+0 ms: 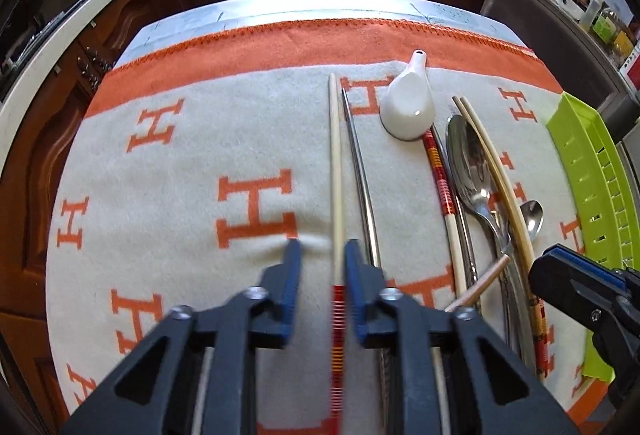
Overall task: Organize utensils
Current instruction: 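Grasp a red-banded bamboo chopstick with the left tool while the right tool grasps a steel chopstick, then carry both chopsticks into the green tray and open both tools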
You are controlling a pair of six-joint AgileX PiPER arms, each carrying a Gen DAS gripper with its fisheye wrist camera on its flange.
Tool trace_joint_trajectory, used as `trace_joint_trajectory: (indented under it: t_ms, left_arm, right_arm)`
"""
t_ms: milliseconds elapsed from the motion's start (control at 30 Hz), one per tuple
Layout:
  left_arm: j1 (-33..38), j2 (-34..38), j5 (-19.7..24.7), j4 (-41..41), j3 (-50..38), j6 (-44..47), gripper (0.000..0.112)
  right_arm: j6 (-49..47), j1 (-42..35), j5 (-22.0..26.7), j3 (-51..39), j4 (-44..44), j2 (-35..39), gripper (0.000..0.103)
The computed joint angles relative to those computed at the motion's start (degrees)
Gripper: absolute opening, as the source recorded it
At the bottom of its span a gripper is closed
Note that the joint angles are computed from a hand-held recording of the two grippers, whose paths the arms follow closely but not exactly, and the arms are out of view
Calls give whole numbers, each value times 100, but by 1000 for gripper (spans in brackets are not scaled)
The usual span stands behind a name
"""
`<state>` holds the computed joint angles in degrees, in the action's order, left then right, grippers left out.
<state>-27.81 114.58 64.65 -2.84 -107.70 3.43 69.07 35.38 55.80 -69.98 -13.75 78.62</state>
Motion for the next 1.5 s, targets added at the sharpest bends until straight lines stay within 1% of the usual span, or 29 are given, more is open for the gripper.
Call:
trace_joint_trajectory:
  t_ms: [33, 133, 400, 567, 700, 767, 867, 967, 1033, 1067, 1200, 1333, 1433, 1500]
  left_arm:
    - [76, 82, 81, -117, -139, 35, 4]
    - [365, 175, 195, -561, -282, 99, 3]
    - [1002, -132, 62, -792, 84, 15, 3]
    - [1340, -327, -29, -840, 291, 73, 3]
    - [1503, -366, -68, -879, 356, 113, 3]
    - [1548, -382, -82, -884, 378, 105, 3]
    - [1607, -408, -102, -918, 418, 119, 3]
    - [1640, -418, -85, -958, 427, 139, 3]
    - [1649, -442, -81, -965, 440, 137, 3]
    - [1647, -476, -90, -962, 475, 132, 3]
    - [1634, -596, -107, -955, 544, 102, 3]
    - [1560, -833, -91, -935, 648, 61, 3]
    - [1404, -1083, -72, -937, 766, 10, 3]
    - [1225, -1262, -48, -935, 847, -64, 3]
  right_arm:
    - [-46, -25, -36, -30, 29, 58, 15]
    - [-210, -105, -169, -103, 164, 227, 15]
    - [-492, -137, -477, -379, 439, 868, 15]
    - [-460, 32, -462, -732, 297, 1330, 15]
    - [-460, 220, -192, -1137, 50, 1760, 15]
    - [-287, 413, 30, -1345, -359, 1953, 15]
    - [-121, 702, 517, -1730, -877, 2276, 15]
    - [151, 979, 819, -1896, -1393, 2483, 15]
    - [325, 1031, 872, -1881, -1521, 2496, 12]
    - [412, 1016, 876, -1854, -1537, 2479, 8]
    - [587, 766, 319, -1423, -1239, 2137, 5]
    - [738, 636, -51, -1056, -995, 1733, 5]
    - [894, 750, -33, -931, -1134, 1408, 5]
    - [945, 841, 80, -862, -1223, 1142, 5]
